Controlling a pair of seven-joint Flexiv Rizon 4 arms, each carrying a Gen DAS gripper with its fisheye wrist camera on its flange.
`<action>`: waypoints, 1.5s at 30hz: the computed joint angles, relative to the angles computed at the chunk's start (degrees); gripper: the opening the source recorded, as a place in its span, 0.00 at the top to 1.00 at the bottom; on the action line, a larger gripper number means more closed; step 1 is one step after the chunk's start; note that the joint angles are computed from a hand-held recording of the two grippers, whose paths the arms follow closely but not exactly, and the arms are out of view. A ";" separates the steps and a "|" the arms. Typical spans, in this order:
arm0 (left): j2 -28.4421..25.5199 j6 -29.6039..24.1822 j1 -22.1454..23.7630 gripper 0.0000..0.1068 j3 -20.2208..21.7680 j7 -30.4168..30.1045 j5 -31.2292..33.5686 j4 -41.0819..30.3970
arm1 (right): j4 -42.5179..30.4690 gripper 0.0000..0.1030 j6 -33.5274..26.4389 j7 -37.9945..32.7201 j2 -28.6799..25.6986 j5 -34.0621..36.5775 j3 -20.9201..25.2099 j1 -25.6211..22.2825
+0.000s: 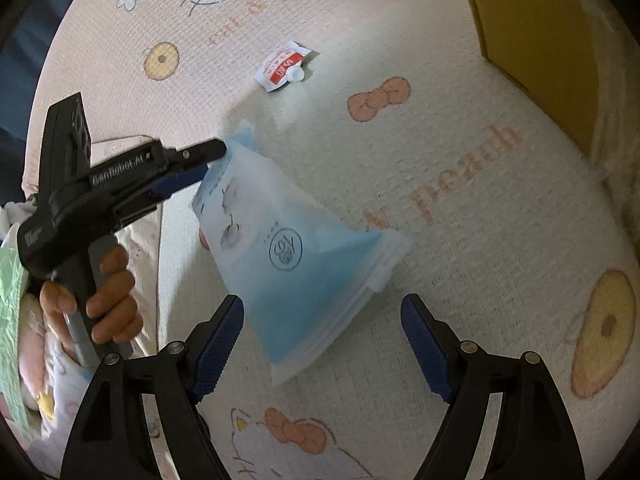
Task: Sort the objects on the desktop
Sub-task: 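Lift the wet-wipe pack with the left gripper and swing it around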
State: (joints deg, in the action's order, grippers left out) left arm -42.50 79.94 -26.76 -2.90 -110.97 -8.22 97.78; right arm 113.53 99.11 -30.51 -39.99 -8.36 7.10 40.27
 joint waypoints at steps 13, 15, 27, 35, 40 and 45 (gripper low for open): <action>3.72 8.54 2.52 0.55 -6.77 -5.14 -5.62 11.94 | -5.95 0.22 -3.99 -10.90 -2.22 -7.32 0.16 -3.53; 3.84 10.51 5.29 0.55 -11.54 -4.37 -7.34 14.36 | -6.87 0.22 -5.15 -12.51 -2.36 -7.70 1.15 -5.23; 5.44 5.60 -1.46 0.54 -3.56 -7.25 -4.98 12.04 | -2.68 0.22 -3.50 -12.60 -0.21 -5.25 -3.65 -3.32; 3.21 10.35 5.59 0.43 -10.26 -7.49 -7.06 13.59 | -3.12 0.20 -1.89 -13.82 -1.63 -4.26 0.65 -6.48; -0.88 18.05 16.53 0.43 -23.80 -6.94 -7.83 16.19 | -4.46 0.20 -2.20 -14.81 -3.25 -4.28 5.32 -10.35; -2.70 18.72 17.91 0.43 -25.99 -8.41 -5.49 15.32 | -5.14 0.20 -1.61 -15.70 -4.27 -4.37 7.56 -12.09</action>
State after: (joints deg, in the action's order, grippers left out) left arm -45.20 98.66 -8.86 -28.89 -119.37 -13.72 113.10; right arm 108.38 97.50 -46.21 -44.26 -12.73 14.66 28.18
